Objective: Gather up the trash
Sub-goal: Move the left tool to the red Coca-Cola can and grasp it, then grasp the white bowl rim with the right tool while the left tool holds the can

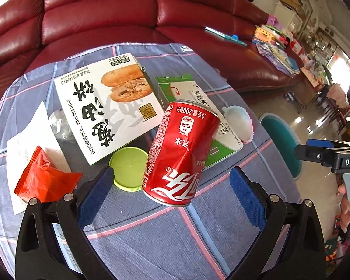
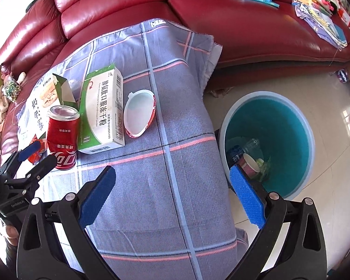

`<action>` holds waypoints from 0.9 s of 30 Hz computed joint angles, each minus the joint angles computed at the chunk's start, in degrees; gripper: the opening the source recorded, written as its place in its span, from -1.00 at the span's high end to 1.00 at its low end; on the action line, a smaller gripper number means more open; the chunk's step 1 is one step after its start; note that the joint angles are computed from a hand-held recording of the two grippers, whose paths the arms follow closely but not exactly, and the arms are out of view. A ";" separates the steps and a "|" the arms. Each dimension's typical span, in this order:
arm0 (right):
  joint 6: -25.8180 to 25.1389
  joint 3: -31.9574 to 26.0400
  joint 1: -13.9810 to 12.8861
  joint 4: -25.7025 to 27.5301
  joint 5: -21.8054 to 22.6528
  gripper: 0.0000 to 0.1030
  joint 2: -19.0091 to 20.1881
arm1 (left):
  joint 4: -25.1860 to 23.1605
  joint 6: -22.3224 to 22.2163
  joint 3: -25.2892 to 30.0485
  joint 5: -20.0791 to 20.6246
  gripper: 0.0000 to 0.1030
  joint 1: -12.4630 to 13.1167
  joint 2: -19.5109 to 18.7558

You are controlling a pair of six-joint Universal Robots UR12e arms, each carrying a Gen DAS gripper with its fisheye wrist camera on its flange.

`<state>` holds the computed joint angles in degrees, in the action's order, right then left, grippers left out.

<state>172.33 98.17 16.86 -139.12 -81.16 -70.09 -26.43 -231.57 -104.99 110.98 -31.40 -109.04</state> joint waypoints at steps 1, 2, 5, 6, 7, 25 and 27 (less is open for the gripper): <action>0.09 -0.15 0.04 0.11 -0.07 -0.83 0.15 | 0.15 0.41 0.05 -0.31 -0.93 0.21 -0.13; 0.21 -0.28 0.06 0.22 -0.10 -0.83 0.31 | 0.08 0.80 0.17 -0.48 -0.93 0.37 -0.32; 0.48 -0.65 0.00 0.51 -0.02 -0.83 0.70 | 0.69 1.39 0.21 -1.36 -0.93 0.71 -0.70; 0.58 -0.81 0.01 0.53 -0.06 -0.83 0.89 | 1.01 1.48 0.20 -1.72 -0.93 0.84 -0.83; 0.66 -0.97 0.02 0.63 -0.10 -0.83 1.06 | 1.29 1.60 0.22 -2.00 -0.93 0.94 -0.95; 1.53 -3.69 0.72 0.68 0.63 -0.83 4.03 | 1.70 3.30 1.43 -1.53 -0.18 0.95 -2.83; 1.73 -4.48 0.97 0.17 1.21 -0.83 4.85 | 1.45 2.70 1.12 -0.80 -0.18 0.76 -2.52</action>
<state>174.05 93.69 17.83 -138.95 -79.95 -65.24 -24.98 -228.87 -103.88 110.18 -30.65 -111.56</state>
